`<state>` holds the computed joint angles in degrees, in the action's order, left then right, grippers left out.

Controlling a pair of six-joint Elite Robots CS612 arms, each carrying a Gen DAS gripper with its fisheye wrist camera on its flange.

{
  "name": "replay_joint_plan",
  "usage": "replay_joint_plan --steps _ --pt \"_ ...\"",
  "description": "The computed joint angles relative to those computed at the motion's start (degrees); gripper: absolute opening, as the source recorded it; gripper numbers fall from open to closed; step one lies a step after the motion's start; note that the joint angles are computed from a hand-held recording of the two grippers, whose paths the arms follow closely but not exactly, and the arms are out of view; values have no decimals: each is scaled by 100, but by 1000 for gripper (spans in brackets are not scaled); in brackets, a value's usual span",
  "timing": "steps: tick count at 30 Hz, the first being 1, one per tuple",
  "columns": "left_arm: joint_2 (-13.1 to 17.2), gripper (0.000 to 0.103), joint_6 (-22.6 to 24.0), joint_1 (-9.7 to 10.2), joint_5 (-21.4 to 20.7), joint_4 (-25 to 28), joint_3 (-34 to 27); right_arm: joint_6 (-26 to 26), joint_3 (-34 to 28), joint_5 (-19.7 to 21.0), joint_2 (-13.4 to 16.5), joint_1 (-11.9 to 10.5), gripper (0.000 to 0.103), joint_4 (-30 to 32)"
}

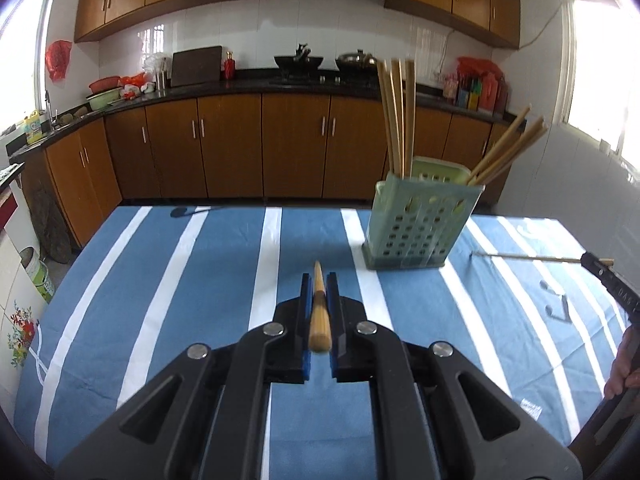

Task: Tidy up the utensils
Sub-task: 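Lift both chopsticks upright and lower them into the green holder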

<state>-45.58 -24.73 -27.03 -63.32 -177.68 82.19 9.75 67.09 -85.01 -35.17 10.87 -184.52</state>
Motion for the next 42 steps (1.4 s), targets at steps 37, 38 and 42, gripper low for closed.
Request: replay_joint_plan --steps 37,38,42 --pt "424 7 947 -125 392 -1882 -1666 249 -1738 472 465 204 8 -1541" --pt "489 7 967 -120 436 -1891 -1784 237 -1865 458 527 214 8 -1448" --pt "702 7 731 -55 352 -1562 -2143 91 -2377 419 792 254 8 -875"
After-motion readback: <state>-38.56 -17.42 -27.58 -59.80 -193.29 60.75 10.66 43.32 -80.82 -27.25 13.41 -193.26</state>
